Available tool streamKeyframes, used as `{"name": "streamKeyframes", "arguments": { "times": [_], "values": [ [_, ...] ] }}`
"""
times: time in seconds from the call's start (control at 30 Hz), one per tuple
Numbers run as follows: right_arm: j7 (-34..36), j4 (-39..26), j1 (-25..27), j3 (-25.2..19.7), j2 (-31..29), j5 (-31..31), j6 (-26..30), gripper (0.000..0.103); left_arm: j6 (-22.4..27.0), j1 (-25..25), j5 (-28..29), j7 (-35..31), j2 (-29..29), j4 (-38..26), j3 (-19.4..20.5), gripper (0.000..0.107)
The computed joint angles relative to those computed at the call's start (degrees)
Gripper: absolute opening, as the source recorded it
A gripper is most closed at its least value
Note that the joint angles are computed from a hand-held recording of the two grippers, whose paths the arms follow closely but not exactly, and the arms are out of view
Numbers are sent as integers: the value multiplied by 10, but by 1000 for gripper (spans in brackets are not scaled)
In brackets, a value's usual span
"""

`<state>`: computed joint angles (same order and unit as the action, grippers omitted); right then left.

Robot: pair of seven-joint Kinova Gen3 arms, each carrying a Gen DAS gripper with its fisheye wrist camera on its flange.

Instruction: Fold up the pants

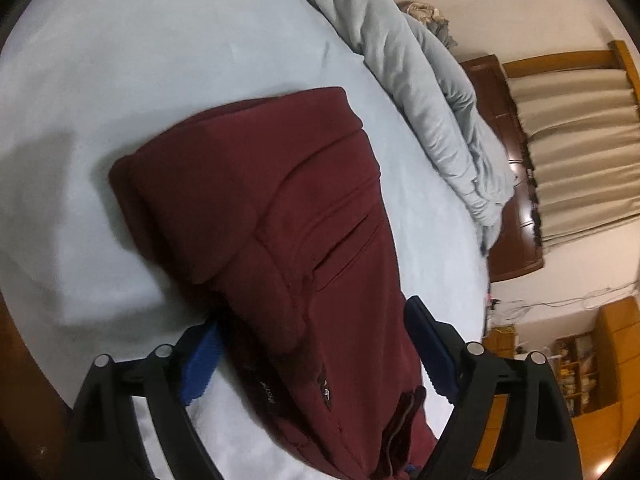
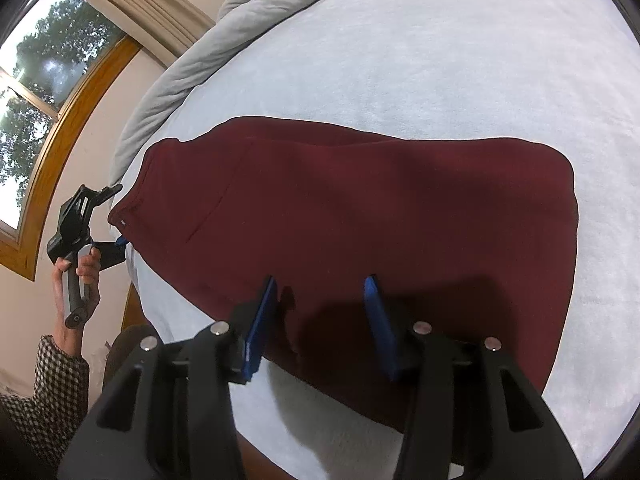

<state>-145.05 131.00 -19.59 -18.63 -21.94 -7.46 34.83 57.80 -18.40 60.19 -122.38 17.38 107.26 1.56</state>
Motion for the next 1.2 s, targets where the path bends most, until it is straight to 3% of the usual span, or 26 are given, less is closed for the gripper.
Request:
{"name": "streamKeyframes", "arguments": {
  "times": [0.03,0.07,0.1,0.17,0.37,0.5,0.73,0.93,1.2],
  "values": [
    [-3,1,1,-2,0,-1,-2,47,-10,3,-6,10,-6,0,4,83],
    [0,4,-2,3,-2,-4,-6,47,-22,16,-20,24,-15,0,-2,69],
    [1,6,-4,4,-3,-5,-8,48,-32,24,-30,31,-24,2,-6,61],
    [5,11,-6,8,-7,-10,-13,48,-40,20,-26,24,-38,12,-4,31],
    [18,20,-10,16,-18,-23,-19,50,-52,26,-1,-11,-66,30,-6,24],
    [28,23,-12,20,-24,-33,-21,54,-53,35,51,-82,-94,46,-6,23],
    [35,27,-10,22,-30,-43,-27,54,-43,89,84,-188,-140,49,-4,23],
    [45,34,-12,29,-37,-55,-33,54,-33,148,58,-240,-169,42,6,23],
    [58,43,-15,40,-46,-71,-41,54,35,200,6,-315,-185,33,14,23]
  ]
}}
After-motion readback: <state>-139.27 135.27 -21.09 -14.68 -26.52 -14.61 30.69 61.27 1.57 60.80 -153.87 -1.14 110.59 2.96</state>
